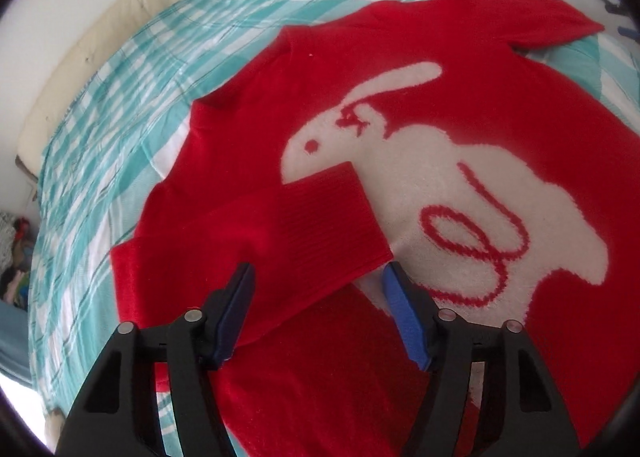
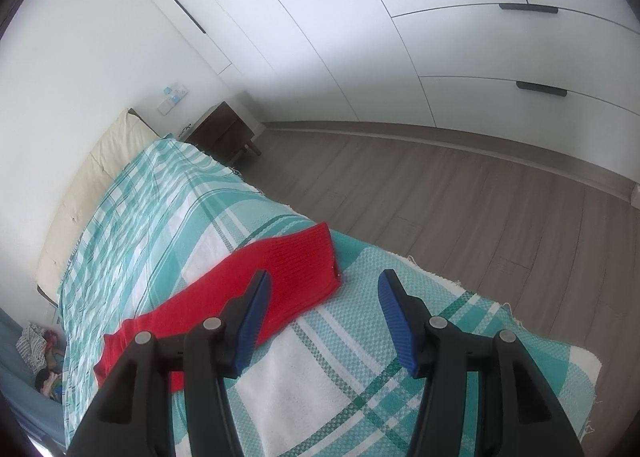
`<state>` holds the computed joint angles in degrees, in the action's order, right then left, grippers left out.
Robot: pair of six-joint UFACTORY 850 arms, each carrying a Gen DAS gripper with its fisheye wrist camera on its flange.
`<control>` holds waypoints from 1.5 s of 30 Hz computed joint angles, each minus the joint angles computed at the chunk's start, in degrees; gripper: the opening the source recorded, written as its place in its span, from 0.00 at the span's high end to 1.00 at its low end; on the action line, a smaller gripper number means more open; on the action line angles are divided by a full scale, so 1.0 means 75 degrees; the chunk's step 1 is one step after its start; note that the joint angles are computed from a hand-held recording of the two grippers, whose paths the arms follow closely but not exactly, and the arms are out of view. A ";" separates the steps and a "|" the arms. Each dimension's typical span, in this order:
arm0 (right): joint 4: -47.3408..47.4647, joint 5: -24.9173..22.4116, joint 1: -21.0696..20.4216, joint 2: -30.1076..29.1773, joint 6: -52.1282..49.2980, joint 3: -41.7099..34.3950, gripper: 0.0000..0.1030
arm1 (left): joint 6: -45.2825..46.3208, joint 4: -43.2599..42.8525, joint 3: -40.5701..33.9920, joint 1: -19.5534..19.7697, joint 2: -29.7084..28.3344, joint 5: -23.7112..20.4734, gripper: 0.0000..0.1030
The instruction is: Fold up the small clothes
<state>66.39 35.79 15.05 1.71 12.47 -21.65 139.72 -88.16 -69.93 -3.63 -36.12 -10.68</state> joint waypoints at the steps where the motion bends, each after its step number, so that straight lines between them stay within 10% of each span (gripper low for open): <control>1: -0.0039 -0.0023 -0.0014 -0.0030 -0.0020 -0.0027 0.46 | -0.0800 0.0714 -0.0113 0.0067 -0.0093 -0.0270 0.57; 3: 0.0074 -0.0022 0.0020 -0.0097 -0.0252 -0.0111 0.46 | -0.2224 0.1713 -0.0333 0.0180 -0.0214 -0.0745 0.93; 11: 0.0061 0.0051 0.0134 -0.0170 -0.0600 -0.0237 0.46 | -0.3554 -0.0588 -0.0811 0.1751 0.0123 -0.2367 0.97; 16: -0.0253 -0.0047 0.0088 -0.0170 -0.0389 -0.0241 0.46 | -0.4862 -0.2066 -0.1646 0.2869 -0.0234 -0.0874 0.97; 21: 0.0102 0.0075 0.0247 -0.0229 -0.0895 -0.0355 0.46 | -0.7320 -0.0605 -0.2000 0.3471 -0.0734 0.0275 0.97; 27: 0.0565 0.0123 0.0352 -0.0323 -0.1504 -0.0491 0.46 | -0.7282 -0.0953 -0.1787 0.3774 -0.0942 0.0446 0.97; 34: 0.0653 0.0122 0.0321 -0.0312 -0.1529 -0.0474 0.46 | -1.0513 0.1981 -0.1899 0.3958 -0.1317 0.0412 0.97; 45: 0.0558 0.0081 0.0258 -0.0239 -0.1315 -0.0397 0.46 | -1.1999 0.3307 -0.2153 0.4032 -0.1559 0.0226 0.98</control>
